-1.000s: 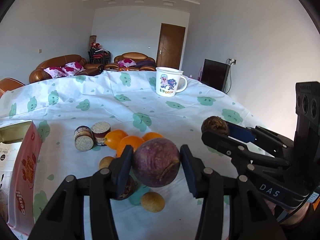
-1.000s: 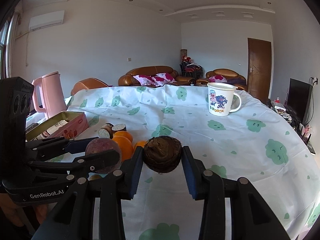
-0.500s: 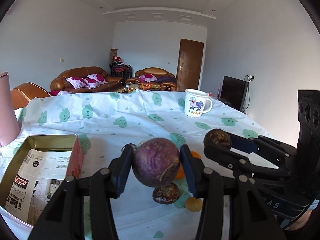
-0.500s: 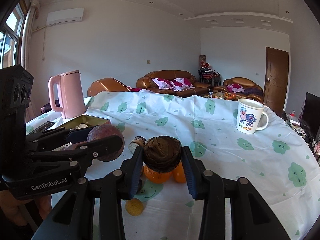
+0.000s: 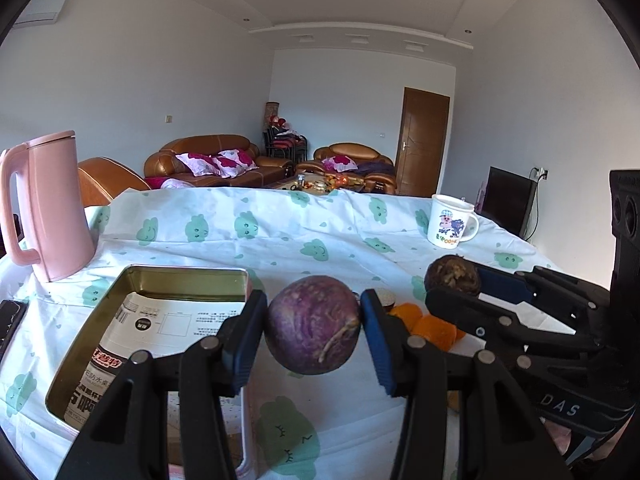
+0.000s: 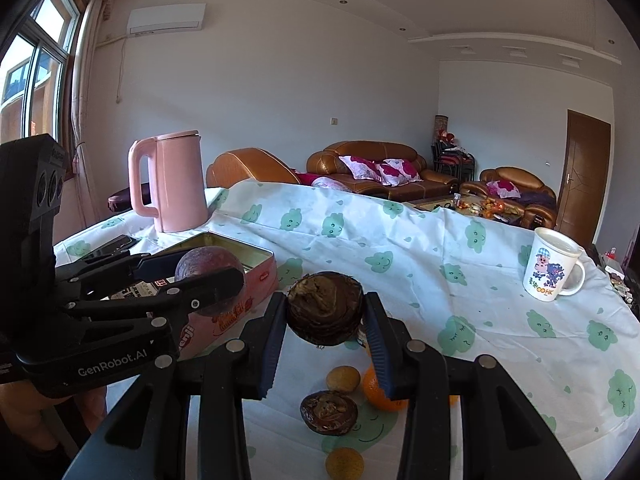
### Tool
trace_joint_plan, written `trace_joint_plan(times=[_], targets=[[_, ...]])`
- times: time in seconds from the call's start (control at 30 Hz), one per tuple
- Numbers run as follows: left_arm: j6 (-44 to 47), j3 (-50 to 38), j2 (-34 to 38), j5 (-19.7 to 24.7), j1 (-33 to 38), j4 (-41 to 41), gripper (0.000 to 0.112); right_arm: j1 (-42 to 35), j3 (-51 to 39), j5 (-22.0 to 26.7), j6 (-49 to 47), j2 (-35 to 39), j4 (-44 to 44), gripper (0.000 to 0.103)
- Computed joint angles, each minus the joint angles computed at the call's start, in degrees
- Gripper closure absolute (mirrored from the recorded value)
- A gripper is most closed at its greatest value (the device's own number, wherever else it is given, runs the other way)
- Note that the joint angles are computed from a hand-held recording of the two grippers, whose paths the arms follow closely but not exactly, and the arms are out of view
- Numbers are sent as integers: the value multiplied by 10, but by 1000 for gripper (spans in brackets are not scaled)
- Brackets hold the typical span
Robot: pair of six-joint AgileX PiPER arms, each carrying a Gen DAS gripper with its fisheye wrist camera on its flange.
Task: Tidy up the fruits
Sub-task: 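Carry both held fruits over the open tin box with both grippers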
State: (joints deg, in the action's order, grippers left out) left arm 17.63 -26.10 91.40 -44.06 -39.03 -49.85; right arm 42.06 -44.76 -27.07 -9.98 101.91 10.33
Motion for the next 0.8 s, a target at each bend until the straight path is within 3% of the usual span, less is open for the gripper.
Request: trace_joint_plan(times=[0.17,0.57,0.8], targets=[[-8,25,-18,-4,26,6,62,21,-46,31,-21,20,14,62],[-27,72,-43,-4,115,36,62,52,-178,117,53,98,-67,62],[-45,84,-48,19,186,87,62,73,-254,159,16,152,-32,62]])
